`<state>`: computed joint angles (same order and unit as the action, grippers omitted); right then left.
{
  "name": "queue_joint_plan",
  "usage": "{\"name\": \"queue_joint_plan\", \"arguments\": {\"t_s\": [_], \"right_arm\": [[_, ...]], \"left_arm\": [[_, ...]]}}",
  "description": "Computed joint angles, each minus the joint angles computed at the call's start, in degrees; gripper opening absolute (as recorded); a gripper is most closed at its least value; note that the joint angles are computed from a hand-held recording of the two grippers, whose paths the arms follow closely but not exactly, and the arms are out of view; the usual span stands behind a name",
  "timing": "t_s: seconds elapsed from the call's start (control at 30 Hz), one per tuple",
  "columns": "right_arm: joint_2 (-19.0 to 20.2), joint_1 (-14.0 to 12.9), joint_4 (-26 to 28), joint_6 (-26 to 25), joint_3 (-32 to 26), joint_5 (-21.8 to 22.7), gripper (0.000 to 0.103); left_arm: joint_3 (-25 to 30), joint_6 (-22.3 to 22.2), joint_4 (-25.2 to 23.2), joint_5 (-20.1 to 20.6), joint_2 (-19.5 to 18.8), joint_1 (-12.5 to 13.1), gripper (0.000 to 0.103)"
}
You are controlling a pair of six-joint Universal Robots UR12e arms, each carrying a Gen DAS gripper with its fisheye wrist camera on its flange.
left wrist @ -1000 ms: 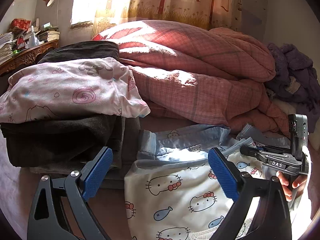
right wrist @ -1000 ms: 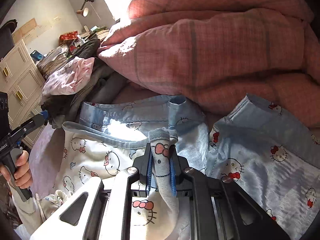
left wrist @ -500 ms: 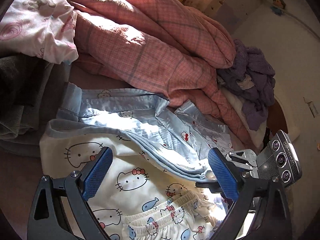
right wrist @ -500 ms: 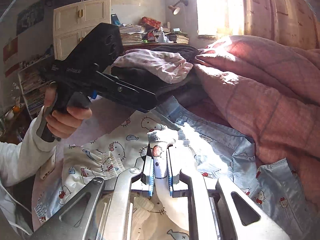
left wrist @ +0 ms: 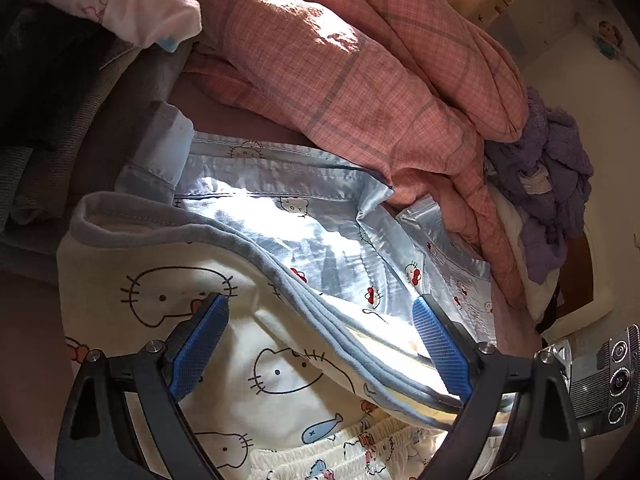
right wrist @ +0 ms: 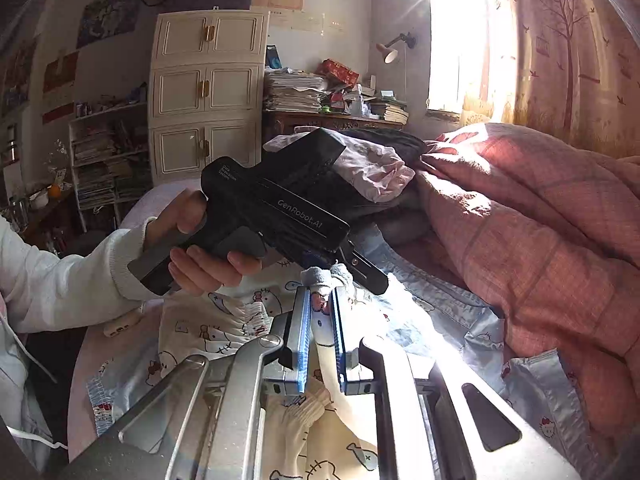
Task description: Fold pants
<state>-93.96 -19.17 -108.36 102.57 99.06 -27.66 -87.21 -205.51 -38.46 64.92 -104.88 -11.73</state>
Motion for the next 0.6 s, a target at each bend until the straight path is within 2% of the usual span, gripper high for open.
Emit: {"name": "queue_joint_plan", "arguments": {"t_s": [0.07,0.1,0.13,0.17,0.23,0.27,0.33,0.4,0.43,0.5,0.53,0.6], "right_arm": [[-0.56,-0.41,2.84,-2.63,0.26,0.95,0.011],[-0.9,-0.37,3.66,-3.67,0.55,1.09,0.011],[-1.09,0.04,2.08,-3.05,0.93,-0.1,0.011],[-1.24,0.65,-1.64,-0.88,1.58,-2.17,0.011],[-0.9,1.73,-8.81,4.53,2.53,-5.65,0.011],[-0.51,2.24,-13.51,8.53,3.07,-7.58,0.012],[0.22,2.98,-17.7,13.67,2.93,-11.33,0.019],[0.55,3.07,-19.07,16.59,2.64,-12.26,0.042],[0.51,3.25,-19.85,18.35,2.54,-12.99,0.049],[0.08,3.6,-19.62,23.26,2.14,-14.24,0.052],[-0.04,3.67,-17.87,27.41,1.54,-14.45,0.052],[-0.18,3.35,-10.58,36.61,-0.03,-13.94,0.052]], "left_arm": [[0.02,0.17,0.15,1.06,0.06,-0.02,0.092],[0.03,0.31,0.11,-0.08,-0.03,0.19,0.092],[0.2,0.44,-0.31,-1.79,-0.28,0.43,0.092],[0.28,0.44,-0.62,-2.05,-0.41,0.42,0.092],[0.56,1.0,-1.59,-0.11,-0.44,-0.07,0.092],[0.59,1.42,-1.57,0.52,-0.39,-0.22,0.092],[0.54,1.8,-1.11,0.05,-0.28,-0.2,0.092],[0.35,1.34,-0.51,-0.98,-0.22,-0.02,0.092],[0.32,1.46,-0.3,-1.15,-0.19,-0.02,0.092],[0.1,1.7,0.24,-1.28,0.06,-0.01,0.092],[-0.15,1.66,1.02,-1.5,0.26,-0.03,0.092],[-0.58,2.33,2.52,-1.49,0.74,-0.12,0.092]]}}
